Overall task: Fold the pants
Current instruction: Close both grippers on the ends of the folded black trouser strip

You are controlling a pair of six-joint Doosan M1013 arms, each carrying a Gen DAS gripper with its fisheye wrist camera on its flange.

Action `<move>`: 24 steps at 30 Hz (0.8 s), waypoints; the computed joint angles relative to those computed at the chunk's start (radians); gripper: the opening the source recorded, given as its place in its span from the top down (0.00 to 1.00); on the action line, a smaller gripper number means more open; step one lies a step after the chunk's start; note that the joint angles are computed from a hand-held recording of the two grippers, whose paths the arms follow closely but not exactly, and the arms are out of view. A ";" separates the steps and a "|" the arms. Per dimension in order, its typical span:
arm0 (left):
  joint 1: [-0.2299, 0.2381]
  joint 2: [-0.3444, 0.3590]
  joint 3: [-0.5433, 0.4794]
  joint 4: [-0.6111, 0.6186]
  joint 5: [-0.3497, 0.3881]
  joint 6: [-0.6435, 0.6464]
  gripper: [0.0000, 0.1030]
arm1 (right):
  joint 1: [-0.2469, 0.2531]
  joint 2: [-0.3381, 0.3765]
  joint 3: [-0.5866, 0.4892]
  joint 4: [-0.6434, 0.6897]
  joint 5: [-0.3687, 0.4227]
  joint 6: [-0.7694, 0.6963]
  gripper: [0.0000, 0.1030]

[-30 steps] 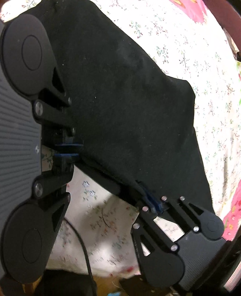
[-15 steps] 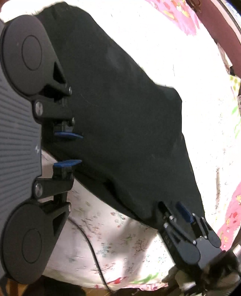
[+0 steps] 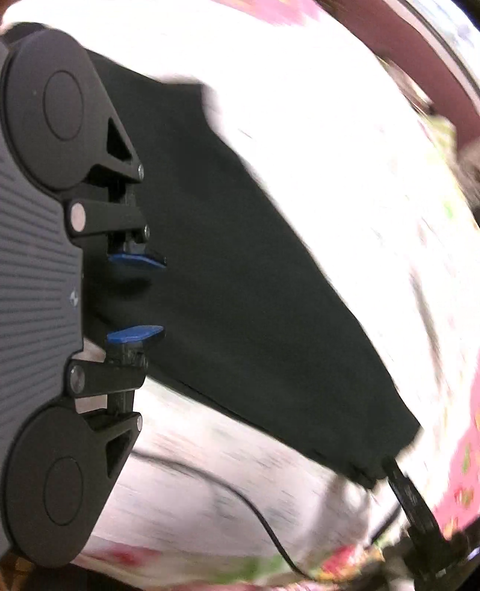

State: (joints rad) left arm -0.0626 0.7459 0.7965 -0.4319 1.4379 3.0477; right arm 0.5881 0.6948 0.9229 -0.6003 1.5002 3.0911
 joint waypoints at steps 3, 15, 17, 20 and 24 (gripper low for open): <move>-0.061 -0.040 0.094 -0.064 -0.010 0.046 0.58 | 0.001 -0.020 0.054 -0.042 0.002 0.033 0.69; -0.200 -0.095 0.269 -0.036 -0.043 0.129 0.65 | -0.028 -0.162 0.272 0.109 -0.310 0.091 1.00; -0.198 -0.084 0.239 -0.026 0.019 0.117 0.75 | -0.028 -0.176 0.296 0.117 -0.322 0.109 1.00; -0.191 -0.092 0.246 -0.018 0.035 0.149 0.75 | -0.027 -0.185 0.303 0.138 -0.281 0.129 1.00; -0.190 -0.092 0.250 -0.002 0.037 0.129 0.75 | -0.027 -0.195 0.311 0.161 -0.277 0.180 1.00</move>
State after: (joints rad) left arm -0.2529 0.6539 1.0464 -0.4344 1.4745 3.1770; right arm 0.5608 0.4994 1.2337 -0.4391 1.2233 3.2713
